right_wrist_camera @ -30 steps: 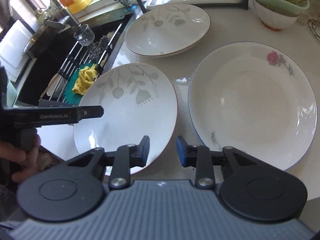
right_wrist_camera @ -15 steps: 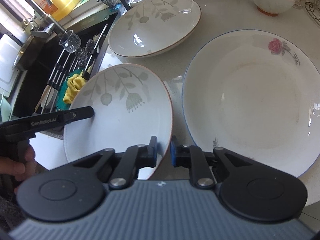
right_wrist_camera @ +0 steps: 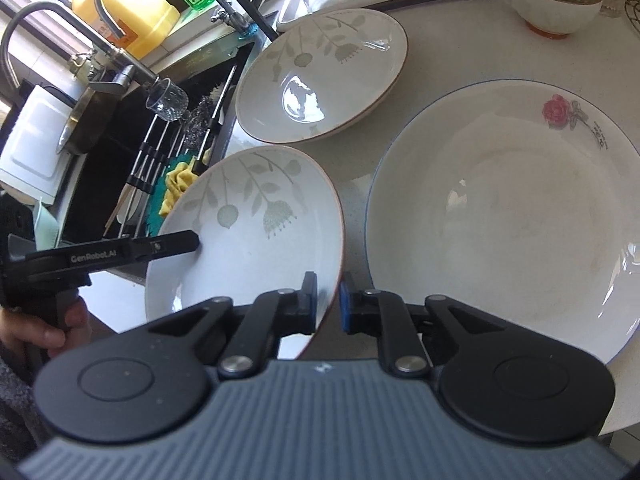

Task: Organize plates and bowls

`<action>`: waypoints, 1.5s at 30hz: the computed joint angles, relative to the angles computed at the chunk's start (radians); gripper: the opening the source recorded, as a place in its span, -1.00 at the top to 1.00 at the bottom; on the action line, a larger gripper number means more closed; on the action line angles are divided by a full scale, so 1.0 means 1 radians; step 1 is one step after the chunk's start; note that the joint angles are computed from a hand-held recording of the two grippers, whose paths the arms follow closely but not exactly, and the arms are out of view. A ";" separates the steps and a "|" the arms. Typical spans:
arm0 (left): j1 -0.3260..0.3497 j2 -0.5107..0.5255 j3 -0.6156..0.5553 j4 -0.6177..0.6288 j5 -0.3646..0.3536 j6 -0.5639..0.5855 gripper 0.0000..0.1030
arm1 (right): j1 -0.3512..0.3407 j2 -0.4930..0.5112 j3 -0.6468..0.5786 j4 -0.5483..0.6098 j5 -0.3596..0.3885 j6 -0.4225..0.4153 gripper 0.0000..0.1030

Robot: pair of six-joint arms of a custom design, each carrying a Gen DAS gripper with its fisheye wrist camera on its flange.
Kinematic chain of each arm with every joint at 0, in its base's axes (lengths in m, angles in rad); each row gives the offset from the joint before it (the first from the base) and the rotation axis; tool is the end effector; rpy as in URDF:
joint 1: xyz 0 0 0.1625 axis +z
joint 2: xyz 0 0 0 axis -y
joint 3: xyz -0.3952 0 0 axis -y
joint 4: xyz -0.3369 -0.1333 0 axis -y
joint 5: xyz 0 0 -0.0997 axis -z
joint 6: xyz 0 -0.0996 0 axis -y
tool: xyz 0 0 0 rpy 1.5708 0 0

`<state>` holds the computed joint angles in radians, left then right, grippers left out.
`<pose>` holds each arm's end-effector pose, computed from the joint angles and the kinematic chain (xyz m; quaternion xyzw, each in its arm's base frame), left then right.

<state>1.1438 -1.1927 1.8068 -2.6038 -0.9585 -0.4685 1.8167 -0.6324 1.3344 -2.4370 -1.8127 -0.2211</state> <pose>-0.0525 -0.5754 0.3018 -0.0820 0.9312 -0.3063 0.1799 0.2742 -0.6428 0.0994 0.2193 -0.9648 0.0829 0.1192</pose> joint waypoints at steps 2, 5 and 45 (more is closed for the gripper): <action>-0.009 0.002 -0.013 0.013 -0.002 0.020 0.69 | -0.006 -0.009 -0.011 0.033 0.017 -0.001 0.72; -0.017 0.013 -0.039 0.033 -0.009 0.011 0.69 | -0.024 -0.027 -0.013 0.054 0.056 0.044 0.72; -0.066 0.507 -0.726 0.434 -0.006 0.108 0.67 | -0.193 -0.088 -0.090 0.051 0.027 -0.018 0.69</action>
